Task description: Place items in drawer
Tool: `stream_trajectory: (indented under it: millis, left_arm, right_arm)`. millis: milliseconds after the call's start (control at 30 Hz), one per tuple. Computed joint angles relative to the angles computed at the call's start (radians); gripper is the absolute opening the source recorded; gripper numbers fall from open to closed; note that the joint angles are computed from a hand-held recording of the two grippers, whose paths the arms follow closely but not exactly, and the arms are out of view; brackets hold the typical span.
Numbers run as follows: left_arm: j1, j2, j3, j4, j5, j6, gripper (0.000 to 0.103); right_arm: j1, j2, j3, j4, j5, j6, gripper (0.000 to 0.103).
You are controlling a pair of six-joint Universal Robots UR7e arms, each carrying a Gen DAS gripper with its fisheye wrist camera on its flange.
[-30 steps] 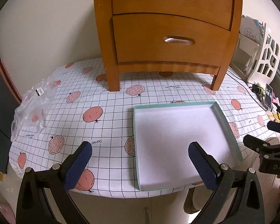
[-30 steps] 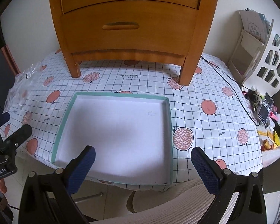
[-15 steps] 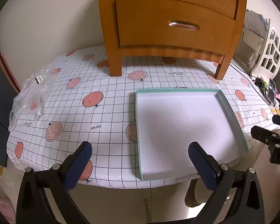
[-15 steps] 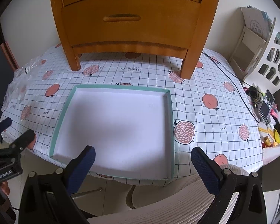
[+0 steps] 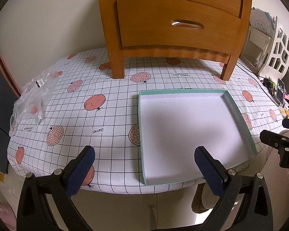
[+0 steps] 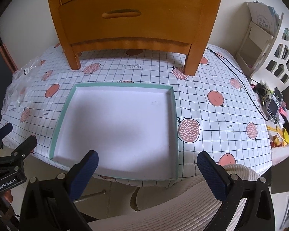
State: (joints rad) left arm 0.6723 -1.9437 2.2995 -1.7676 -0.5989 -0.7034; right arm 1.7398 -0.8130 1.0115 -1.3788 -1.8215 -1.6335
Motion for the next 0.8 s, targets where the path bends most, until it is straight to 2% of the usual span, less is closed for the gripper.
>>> stream_trajectory:
  millis: [800]
  left_arm:
    - [0.001, -0.003, 0.0, -0.001, 0.0, 0.0, 0.103]
  right_arm:
    - [0.001, 0.005, -0.003, 0.002, -0.011, 0.003, 0.103]
